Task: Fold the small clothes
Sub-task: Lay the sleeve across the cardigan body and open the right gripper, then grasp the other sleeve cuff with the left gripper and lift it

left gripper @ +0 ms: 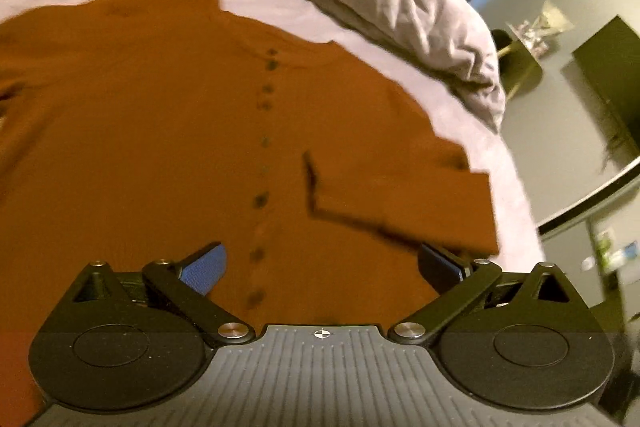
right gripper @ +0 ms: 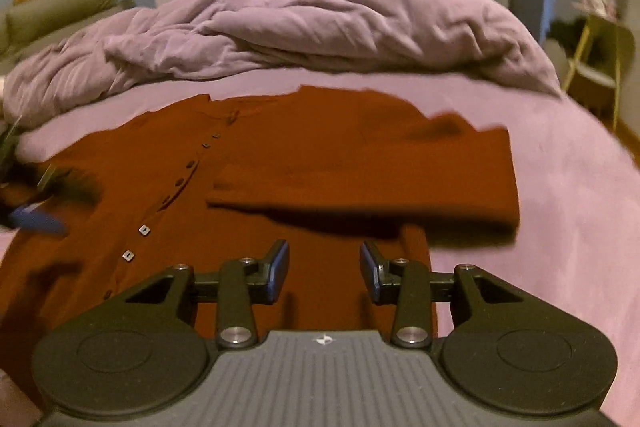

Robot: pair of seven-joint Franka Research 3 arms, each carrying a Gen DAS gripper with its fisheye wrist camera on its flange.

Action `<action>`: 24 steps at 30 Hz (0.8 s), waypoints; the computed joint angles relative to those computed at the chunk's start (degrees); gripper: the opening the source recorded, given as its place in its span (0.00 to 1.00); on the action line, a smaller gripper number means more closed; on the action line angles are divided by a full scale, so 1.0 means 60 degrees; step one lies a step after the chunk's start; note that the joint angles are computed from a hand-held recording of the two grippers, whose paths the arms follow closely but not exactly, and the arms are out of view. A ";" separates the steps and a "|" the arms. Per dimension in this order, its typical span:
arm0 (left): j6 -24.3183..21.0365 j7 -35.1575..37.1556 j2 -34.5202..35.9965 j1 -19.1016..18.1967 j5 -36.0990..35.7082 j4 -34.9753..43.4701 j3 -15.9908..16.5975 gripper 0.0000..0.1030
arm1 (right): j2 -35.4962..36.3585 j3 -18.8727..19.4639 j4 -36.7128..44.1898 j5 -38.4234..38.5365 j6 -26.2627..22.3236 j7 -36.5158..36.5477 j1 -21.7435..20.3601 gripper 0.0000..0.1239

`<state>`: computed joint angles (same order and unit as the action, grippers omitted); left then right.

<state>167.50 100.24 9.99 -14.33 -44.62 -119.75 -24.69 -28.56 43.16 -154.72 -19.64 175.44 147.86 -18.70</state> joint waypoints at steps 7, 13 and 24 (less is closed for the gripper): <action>-0.0901 -0.1626 0.2359 -0.0131 0.1648 0.2418 0.0199 0.76 | -0.0632 -0.0574 -0.1003 0.0952 0.0135 0.0479 0.1240 0.31; -0.1092 -0.2156 0.3208 0.0561 0.2118 0.3033 -0.0515 0.57 | -0.0617 -0.0697 -0.1199 0.1411 0.0189 0.0438 0.1361 0.31; -0.1288 -0.3462 0.3324 0.0519 0.3963 0.3696 -0.0404 0.08 | -0.0446 -0.0461 -0.0959 0.1549 0.0249 0.0394 0.0898 0.31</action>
<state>159.77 79.47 29.93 -11.22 -20.84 -97.57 -27.11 -31.23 40.40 -160.47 -10.35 176.94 150.23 -13.31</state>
